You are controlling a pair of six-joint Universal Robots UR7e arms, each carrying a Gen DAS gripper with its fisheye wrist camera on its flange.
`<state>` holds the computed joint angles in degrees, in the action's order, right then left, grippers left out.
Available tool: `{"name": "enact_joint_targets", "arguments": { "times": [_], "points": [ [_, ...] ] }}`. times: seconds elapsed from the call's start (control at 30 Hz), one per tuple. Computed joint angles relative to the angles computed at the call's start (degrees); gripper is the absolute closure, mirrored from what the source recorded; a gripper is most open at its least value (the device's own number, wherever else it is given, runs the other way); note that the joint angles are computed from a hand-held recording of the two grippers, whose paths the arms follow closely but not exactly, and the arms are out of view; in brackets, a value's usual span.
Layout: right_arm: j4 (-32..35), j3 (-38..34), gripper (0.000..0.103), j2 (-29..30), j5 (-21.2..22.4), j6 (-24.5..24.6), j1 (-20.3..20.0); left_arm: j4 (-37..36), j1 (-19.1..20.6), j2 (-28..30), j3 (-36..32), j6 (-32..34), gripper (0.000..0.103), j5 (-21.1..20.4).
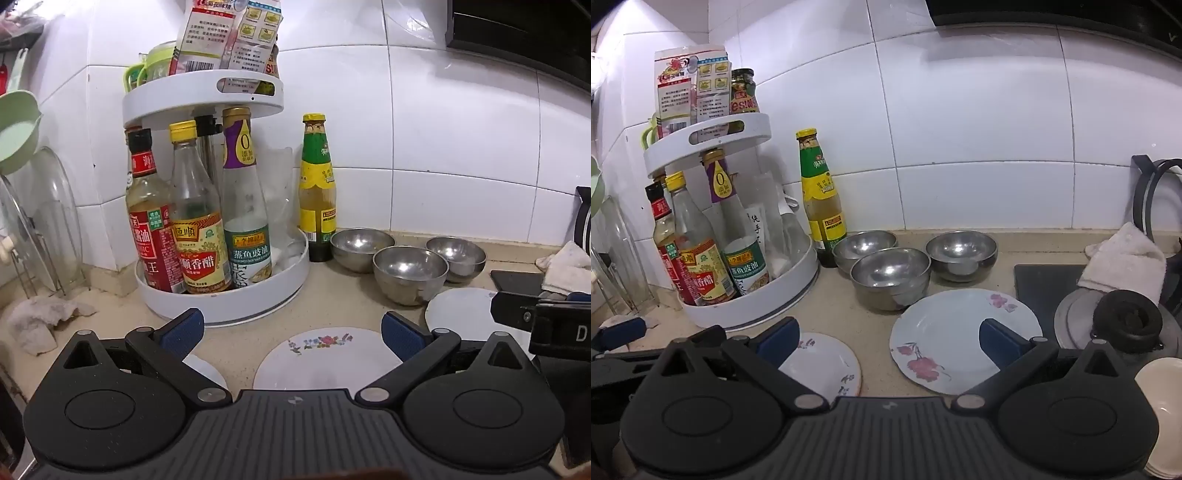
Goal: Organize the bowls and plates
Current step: 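Move both grippers toward the white plate with multicolour floral rim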
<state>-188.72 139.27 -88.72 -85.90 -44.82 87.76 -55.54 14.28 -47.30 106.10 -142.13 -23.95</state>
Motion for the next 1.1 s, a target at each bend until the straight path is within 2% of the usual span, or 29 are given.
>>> {"name": "enact_joint_targets", "arguments": {
  "times": [0.33,0.43,0.53,1.1],
  "points": [
    [3.3,-1.1,0.001,-0.7,-0.4,0.0,0.8,-0.1,-0.6,-1.8,2.2,0.6,0.000,-0.7],
    [0.1,-0.7,0.001,0.8,-0.8,-0.6,0.9,-0.9,-1.1,-2.8,3.4,1.3,0.000,-0.6],
    [-0.1,-0.3,0.001,0.8,-0.8,-0.5,1.0,0.9,-0.9,-0.9,1.7,0.0,0.000,-1.3],
    [-0.6,1.5,0.001,1.9,-4.9,0.7,3.3,-4.2,-2.4,-5.3,7.4,4.6,0.000,-3.7]
  ]
}}
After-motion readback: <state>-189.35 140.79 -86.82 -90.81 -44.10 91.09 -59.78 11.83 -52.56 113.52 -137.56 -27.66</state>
